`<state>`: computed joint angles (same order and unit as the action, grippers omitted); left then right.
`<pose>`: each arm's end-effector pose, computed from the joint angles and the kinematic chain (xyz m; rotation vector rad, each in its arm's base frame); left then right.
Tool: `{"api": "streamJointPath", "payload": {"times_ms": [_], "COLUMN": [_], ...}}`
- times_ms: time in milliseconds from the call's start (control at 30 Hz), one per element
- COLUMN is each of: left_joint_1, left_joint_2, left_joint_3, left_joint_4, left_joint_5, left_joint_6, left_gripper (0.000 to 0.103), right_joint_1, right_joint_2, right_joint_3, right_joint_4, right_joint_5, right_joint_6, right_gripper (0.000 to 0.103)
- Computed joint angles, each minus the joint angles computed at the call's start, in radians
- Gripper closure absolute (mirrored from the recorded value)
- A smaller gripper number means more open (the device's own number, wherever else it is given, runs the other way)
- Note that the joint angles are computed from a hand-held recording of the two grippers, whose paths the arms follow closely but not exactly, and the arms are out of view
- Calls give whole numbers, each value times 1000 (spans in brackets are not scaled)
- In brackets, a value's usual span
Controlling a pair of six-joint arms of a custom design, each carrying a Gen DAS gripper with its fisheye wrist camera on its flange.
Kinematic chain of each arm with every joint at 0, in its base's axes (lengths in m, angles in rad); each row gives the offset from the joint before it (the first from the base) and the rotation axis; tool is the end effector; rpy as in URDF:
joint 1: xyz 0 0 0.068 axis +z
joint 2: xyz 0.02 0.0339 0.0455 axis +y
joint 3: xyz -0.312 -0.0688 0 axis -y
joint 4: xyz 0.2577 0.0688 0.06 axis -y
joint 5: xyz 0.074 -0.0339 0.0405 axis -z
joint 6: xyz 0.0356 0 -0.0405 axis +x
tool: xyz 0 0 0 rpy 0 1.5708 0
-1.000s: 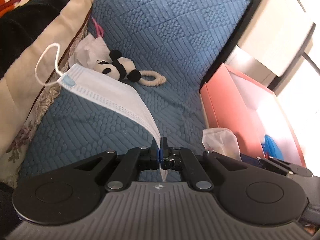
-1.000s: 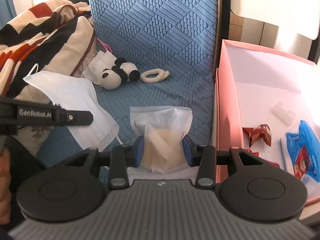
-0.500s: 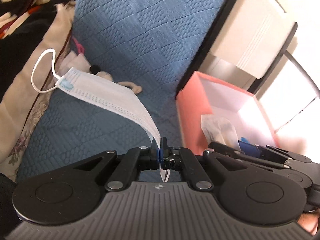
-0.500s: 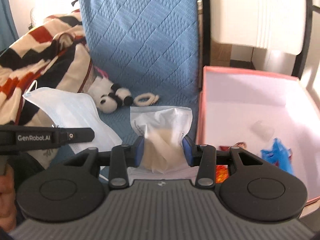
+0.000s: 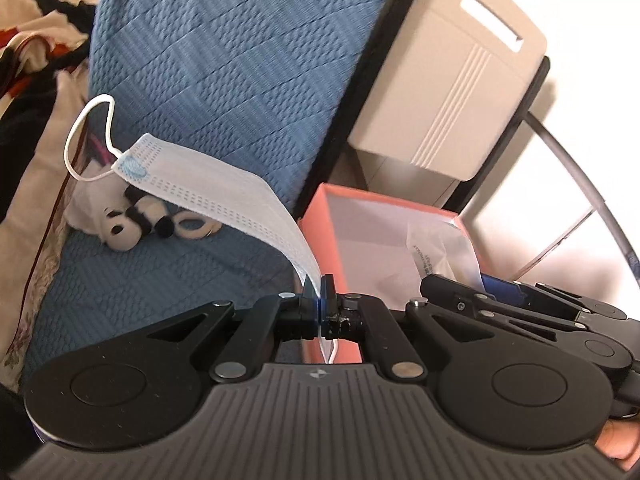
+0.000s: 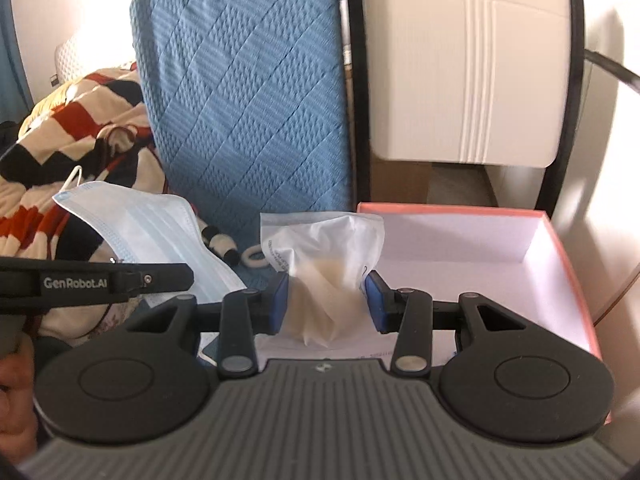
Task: Organize soft objects
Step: 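Lower the face mask with left tool while right tool lowers the sponge bag into the box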
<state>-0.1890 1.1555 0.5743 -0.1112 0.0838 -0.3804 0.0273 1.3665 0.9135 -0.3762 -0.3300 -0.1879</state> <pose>0.2221 -0.0455 0.2378 -0.1740 2.2846 -0.3944 0.2870 0.0194 0.2808 -0.4054 2.3304 0.3182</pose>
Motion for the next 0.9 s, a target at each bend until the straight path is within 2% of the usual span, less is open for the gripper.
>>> {"api": "streamJointPath", "payload": {"times_ms": [300,567,900], "left_joint_1": [-119,-221,-309], "left_joint_2": [72,205,420], "left_joint_3": [114,186,281], "left_joint_4": [-4,53,105], "left_joint_5": [-70,-105,-140], "left_joint_6": [-43,-98,-149], "left_gripper": [102,102,101], "right_joint_1": [-115,-222,-324], "right_joint_2": [37,78,199], "right_joint_3": [84,86,82], "right_joint_4": [-53,-52,-22], "right_joint_5": [-52,-69,-77], "right_joint_6": [-73,-147,-241], "right_gripper": [59,59,59]}}
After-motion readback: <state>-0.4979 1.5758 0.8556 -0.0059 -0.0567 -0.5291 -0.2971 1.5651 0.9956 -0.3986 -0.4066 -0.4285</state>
